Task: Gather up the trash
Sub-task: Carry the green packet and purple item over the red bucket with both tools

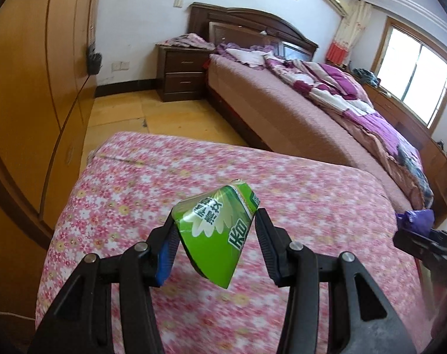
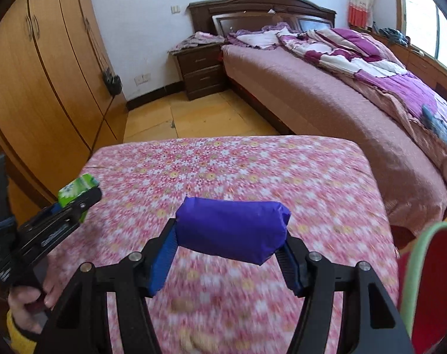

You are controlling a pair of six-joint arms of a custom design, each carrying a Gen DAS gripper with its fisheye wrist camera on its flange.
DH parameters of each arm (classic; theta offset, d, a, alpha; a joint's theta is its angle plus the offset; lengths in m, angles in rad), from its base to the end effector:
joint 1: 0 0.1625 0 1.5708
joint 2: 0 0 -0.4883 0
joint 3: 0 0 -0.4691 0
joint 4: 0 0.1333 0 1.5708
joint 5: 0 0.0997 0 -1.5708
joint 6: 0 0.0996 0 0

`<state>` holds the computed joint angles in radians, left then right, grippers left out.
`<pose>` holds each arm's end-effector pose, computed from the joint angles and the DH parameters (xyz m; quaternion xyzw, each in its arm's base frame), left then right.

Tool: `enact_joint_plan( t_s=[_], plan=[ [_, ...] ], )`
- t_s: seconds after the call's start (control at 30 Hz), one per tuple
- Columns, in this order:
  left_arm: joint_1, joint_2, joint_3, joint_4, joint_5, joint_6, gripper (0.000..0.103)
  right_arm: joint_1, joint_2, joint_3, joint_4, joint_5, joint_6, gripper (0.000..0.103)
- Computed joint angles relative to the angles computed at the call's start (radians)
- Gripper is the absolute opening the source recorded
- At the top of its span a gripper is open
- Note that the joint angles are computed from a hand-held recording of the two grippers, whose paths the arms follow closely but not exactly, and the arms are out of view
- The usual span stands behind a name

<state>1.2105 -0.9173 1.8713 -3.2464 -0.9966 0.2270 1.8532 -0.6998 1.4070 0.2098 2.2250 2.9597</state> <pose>-0.0708 -0.7195 0.1706 0.1640 0.8878 -0.3555 0.2418 0.2646 -0.6511 0.0488 0.1059 -0.8965 0.3190 0.2886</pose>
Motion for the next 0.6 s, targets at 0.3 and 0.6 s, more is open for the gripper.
enact_joint_plan(
  t_s=[0.3,0.6],
  plan=[
    [-0.094,-0.071,0.119,-0.004,-0.031,-0.014,0.051,0.023,-0.248,0.313,-0.198,-0.006,0.035,0.065],
    [-0.193,-0.112,0.223,0.017,-0.143,-0.054,0.051,-0.013,-0.469,0.556,-0.337,-0.005,0.080,0.065]
  ],
)
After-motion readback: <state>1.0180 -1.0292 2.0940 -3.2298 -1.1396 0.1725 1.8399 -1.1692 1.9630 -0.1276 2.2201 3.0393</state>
